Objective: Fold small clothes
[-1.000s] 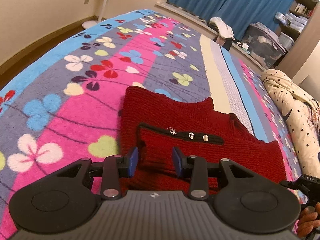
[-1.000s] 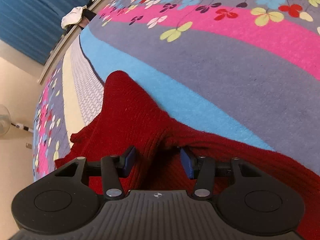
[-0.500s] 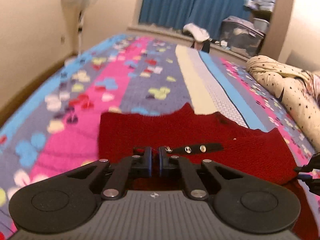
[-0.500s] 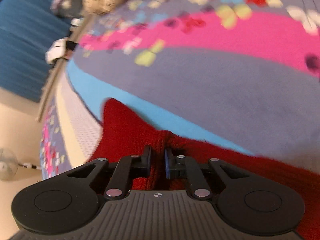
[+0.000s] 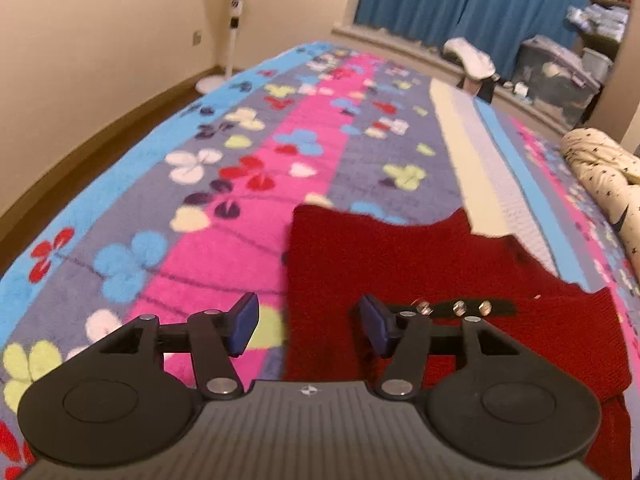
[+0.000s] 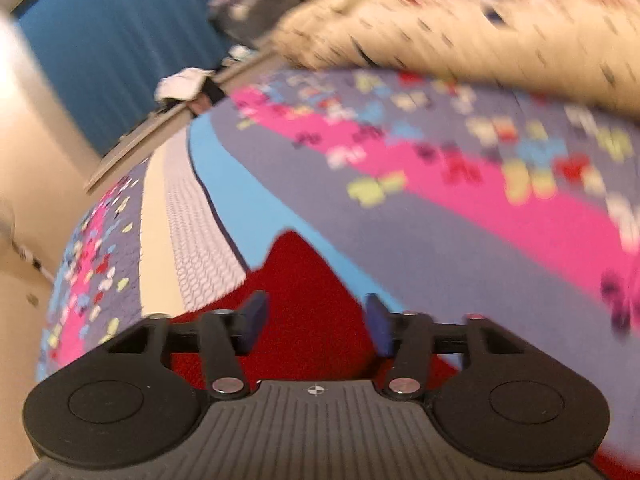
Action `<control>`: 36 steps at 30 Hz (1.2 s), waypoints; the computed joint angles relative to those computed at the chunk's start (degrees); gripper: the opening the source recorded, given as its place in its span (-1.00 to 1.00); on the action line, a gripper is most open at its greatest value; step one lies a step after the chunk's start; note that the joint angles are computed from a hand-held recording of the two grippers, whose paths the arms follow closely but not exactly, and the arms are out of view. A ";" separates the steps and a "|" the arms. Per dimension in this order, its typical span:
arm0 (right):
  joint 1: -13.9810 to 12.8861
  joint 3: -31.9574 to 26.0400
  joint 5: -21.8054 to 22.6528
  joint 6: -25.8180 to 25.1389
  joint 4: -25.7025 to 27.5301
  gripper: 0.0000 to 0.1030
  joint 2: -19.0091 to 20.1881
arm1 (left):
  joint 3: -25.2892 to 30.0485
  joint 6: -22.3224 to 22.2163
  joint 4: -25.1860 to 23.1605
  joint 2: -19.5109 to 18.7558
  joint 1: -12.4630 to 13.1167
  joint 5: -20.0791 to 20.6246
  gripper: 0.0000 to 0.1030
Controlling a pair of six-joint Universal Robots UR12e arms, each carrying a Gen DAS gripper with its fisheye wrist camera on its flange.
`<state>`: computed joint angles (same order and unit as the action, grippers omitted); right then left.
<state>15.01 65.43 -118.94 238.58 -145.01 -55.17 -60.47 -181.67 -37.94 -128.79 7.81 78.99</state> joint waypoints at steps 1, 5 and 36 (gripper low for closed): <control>-0.53 -0.43 -0.04 -3.33 0.00 0.41 0.44 | 0.29 -0.06 -1.15 -0.14 0.00 0.48 0.20; -2.89 -2.05 4.89 -9.33 5.43 0.46 1.73 | 1.14 -0.14 -5.56 -0.58 0.25 0.36 0.20; -0.34 20.50 8.01 -26.80 -23.66 -0.13 -11.35 | -21.99 11.86 12.93 16.83 3.16 -7.09 0.13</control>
<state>14.66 85.93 -110.93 211.77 -168.68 -66.52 -82.45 -169.82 -25.00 -111.96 10.96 71.90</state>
